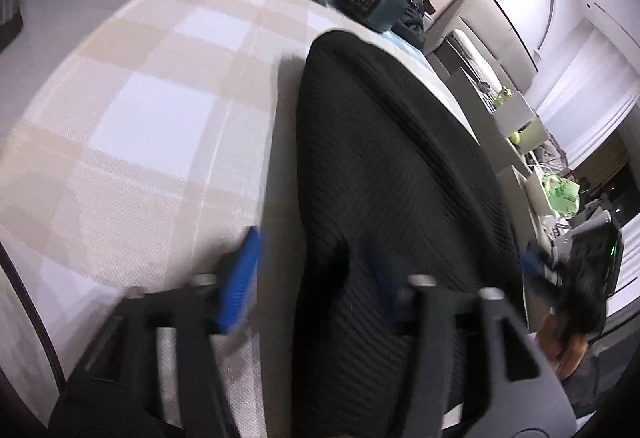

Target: Fold small clothes

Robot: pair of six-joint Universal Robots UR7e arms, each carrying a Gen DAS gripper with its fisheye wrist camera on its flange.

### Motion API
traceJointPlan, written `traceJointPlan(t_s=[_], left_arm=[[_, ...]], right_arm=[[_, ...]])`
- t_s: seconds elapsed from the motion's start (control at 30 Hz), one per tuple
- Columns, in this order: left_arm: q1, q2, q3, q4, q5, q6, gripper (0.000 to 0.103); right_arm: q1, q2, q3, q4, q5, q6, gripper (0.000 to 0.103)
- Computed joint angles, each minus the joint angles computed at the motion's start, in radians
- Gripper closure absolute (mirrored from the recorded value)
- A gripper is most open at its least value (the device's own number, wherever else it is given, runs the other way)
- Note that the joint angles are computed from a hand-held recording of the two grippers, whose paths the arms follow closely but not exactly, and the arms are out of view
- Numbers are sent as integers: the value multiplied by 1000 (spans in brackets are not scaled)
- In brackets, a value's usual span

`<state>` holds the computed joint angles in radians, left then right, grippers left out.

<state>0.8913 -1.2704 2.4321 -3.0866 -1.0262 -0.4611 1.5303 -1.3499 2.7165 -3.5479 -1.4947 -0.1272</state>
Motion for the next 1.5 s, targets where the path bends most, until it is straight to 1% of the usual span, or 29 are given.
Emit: traceJointPlan(t_s=[0.07, 0.13, 0.17, 0.23, 0.37, 0.4, 0.43, 0.47, 0.5, 0.53, 0.57, 0.63, 0.67, 0.77, 0.8, 0.87, 0.93, 1.03, 1.1, 1.13, 1.2, 1.23, 1.27, 1.3, 1.33, 1.37, 1.4, 1.43, 1.5], left_arm=[[-21, 2, 2, -15, 31, 15, 22], [-37, 1, 1, -21, 49, 29, 12], [-38, 3, -2, -30, 46, 38, 3], [-40, 9, -5, -55, 23, 62, 1], [-38, 55, -46, -42, -5, 75, 1], [-37, 64, -53, -33, -7, 75, 1], [-36, 68, -59, -26, -9, 77, 1], [-33, 72, -62, -21, -14, 81, 1], [-32, 79, -67, -20, -17, 82, 1], [-28, 84, -70, -18, -22, 85, 1], [-24, 92, -76, -16, -22, 87, 1], [-18, 101, -80, -3, -24, 78, 1], [-11, 105, -83, 3, -32, 73, 1], [1, 116, -90, 2, -48, 72, 1], [3, 120, -91, 0, -51, 76, 1], [3, 125, -92, 0, -52, 77, 1], [9, 132, -102, 7, -53, 83, 1], [13, 133, -105, 19, -55, 81, 1], [13, 133, -108, 23, -54, 82, 1], [13, 134, -108, 23, -52, 83, 1], [10, 131, -104, 25, -49, 75, 1], [12, 134, -108, 27, -50, 73, 1], [13, 132, -105, 25, -51, 72, 1], [13, 132, -105, 24, -51, 71, 1], [13, 132, -106, 25, -51, 71, 1], [14, 134, -108, 26, -52, 71, 1], [11, 133, -108, 30, -50, 68, 1], [10, 134, -110, 32, -50, 70, 1], [11, 136, -112, 36, -52, 74, 1]], right_arm=[[-3, 10, -63, 14, 0, 29, 58], [-7, 25, -123, 65, 12, 42, 58], [-9, 43, -171, 111, 23, 54, 58], [-10, 84, -226, 148, 34, 65, 58], [-4, 180, -362, 267, -16, 99, 59], [8, 203, -385, 277, -41, 101, 66], [5, 210, -393, 272, -54, 73, 72], [33, 226, -405, 249, -85, 33, 79], [75, 242, -407, 196, -134, -32, 81], [94, 251, -402, 154, -141, -92, 88], [123, 251, -394, 123, -139, -194, 90], [160, 247, -381, 114, -130, -327, 90], [183, 244, -379, 143, -140, -396, 90], [201, 252, -379, 213, -178, -469, 90], [200, 261, -382, 231, -193, -473, 90], [198, 272, -389, 266, -214, -469, 90], [196, 285, -377, 247, -225, -479, 90], [222, 319, -336, 131, -243, -461, 90], [218, 321, -338, 37, -288, -455, 90], [213, 318, -340, -14, -326, -416, 90], [196, 315, -368, -7, -376, -354, 86], [190, 309, -386, 36, -414, -320, 85], [185, 312, -404, 69, -463, -289, 81], [181, 315, -410, 75, -480, -273, 74], [160, 307, -409, 91, -466, -236, 70], [137, 292, -401, 104, -417, -214, 65], [109, 270, -389, 123, -348, -196, 63], [71, 245, -381, 156, -254, -170, 62], [35, 225, -368, 176, -167, -145, 61]])
